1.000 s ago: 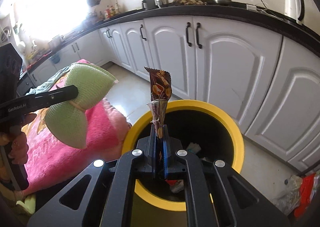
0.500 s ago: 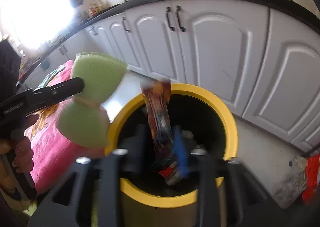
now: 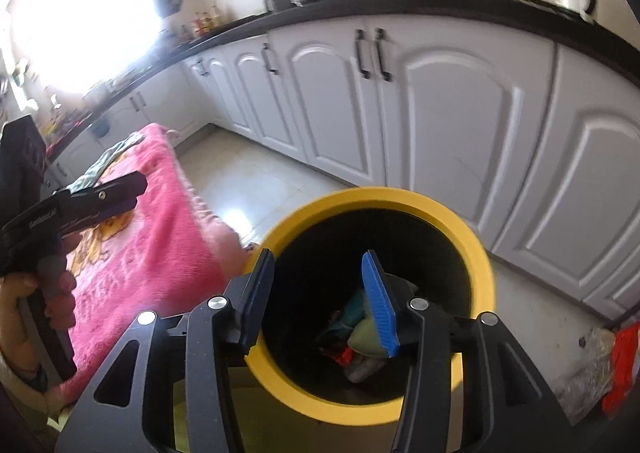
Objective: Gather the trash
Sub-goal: 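Move both open grippers back to the remaining snack bags on the blanket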
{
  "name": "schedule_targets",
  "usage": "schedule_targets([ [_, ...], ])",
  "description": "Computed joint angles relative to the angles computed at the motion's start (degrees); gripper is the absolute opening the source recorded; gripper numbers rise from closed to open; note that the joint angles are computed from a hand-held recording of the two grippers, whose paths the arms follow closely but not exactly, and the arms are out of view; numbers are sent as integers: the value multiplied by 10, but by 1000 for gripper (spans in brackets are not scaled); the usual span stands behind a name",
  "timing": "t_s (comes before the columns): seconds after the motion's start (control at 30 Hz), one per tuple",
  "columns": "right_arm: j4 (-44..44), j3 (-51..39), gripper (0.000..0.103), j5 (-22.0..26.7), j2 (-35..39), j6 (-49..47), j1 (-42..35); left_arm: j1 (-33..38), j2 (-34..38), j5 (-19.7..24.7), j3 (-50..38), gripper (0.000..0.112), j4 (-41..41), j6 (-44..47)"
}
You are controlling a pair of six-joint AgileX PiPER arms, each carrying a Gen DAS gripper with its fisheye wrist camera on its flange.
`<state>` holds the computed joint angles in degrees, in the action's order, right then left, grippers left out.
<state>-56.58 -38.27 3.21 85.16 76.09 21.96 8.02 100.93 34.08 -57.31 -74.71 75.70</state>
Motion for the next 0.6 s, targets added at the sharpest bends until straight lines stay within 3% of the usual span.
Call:
schedule_targets([
  [0.13,-23,-31,51,26,10,16,48,63,-2,15,-9,81,4,7],
  [0.27,21,-77,53,53,35,-44,98,125,5,34,-30,82,15,2],
  [0.33,22,-96,61,63,48,-47,119,149,8,40,-39,82,18,-1],
  [0.6,178,-213,63,96,132,-224,186,227,44,48,-106,84,57,-21],
])
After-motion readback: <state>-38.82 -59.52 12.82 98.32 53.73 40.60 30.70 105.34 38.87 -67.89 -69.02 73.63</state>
